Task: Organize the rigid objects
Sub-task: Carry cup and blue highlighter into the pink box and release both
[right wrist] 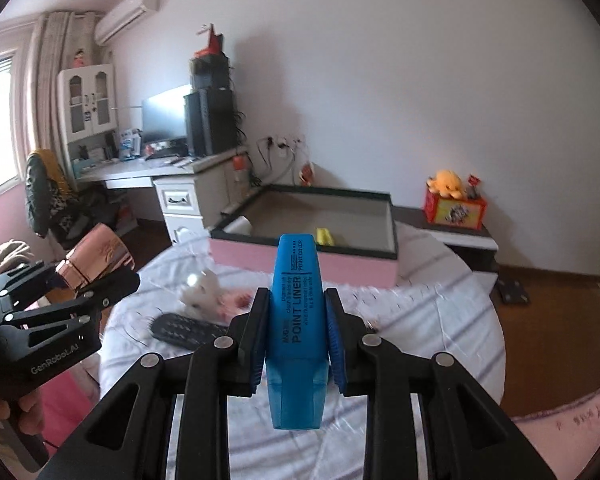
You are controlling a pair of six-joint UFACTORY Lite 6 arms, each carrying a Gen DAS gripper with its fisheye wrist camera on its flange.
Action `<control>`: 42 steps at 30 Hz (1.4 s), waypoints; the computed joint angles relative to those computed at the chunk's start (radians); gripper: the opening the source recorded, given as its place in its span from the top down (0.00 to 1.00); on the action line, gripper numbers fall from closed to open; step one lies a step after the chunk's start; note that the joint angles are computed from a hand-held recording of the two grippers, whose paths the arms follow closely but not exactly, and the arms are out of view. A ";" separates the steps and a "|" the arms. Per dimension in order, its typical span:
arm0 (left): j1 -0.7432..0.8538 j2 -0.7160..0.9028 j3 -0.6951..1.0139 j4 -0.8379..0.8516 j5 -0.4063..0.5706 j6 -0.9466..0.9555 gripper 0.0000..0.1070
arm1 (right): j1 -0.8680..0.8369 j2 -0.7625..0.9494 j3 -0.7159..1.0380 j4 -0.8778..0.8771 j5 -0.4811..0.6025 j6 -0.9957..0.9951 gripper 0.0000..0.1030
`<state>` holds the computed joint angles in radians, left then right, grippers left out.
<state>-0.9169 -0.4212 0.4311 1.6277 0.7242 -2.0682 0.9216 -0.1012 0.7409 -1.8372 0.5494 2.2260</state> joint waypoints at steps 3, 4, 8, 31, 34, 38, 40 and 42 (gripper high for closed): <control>-0.020 -0.071 -0.010 -0.041 0.048 0.055 0.56 | 0.023 0.013 0.039 0.010 0.014 -0.030 0.74; -0.028 -0.091 -0.010 -0.053 0.066 0.072 0.56 | 0.032 0.015 0.044 0.008 0.024 -0.029 0.74; -0.032 -0.140 -0.006 -0.070 0.092 0.110 0.56 | 0.057 0.016 0.077 0.032 0.039 -0.075 0.74; 0.353 0.463 0.564 0.171 -0.240 0.126 0.56 | -0.255 0.393 0.550 0.107 -0.280 -0.381 0.74; 0.412 0.633 0.740 0.119 -0.297 0.205 0.56 | -0.307 0.528 0.715 0.387 -0.330 -0.695 0.74; 0.480 0.879 1.020 -0.140 -0.384 0.487 0.56 | -0.362 0.738 0.955 0.780 -0.353 -1.114 0.74; 0.502 1.015 1.175 -0.337 -0.404 0.696 0.56 | -0.377 0.839 1.077 0.987 -0.340 -1.323 0.74; 0.514 1.126 1.309 -0.538 -0.396 0.905 0.56 | -0.390 0.952 1.224 1.182 -0.288 -1.532 0.74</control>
<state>-0.4034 0.7048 1.7403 1.0898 0.3284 -1.1628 0.5311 0.8509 1.9645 -0.6554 0.2610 0.6935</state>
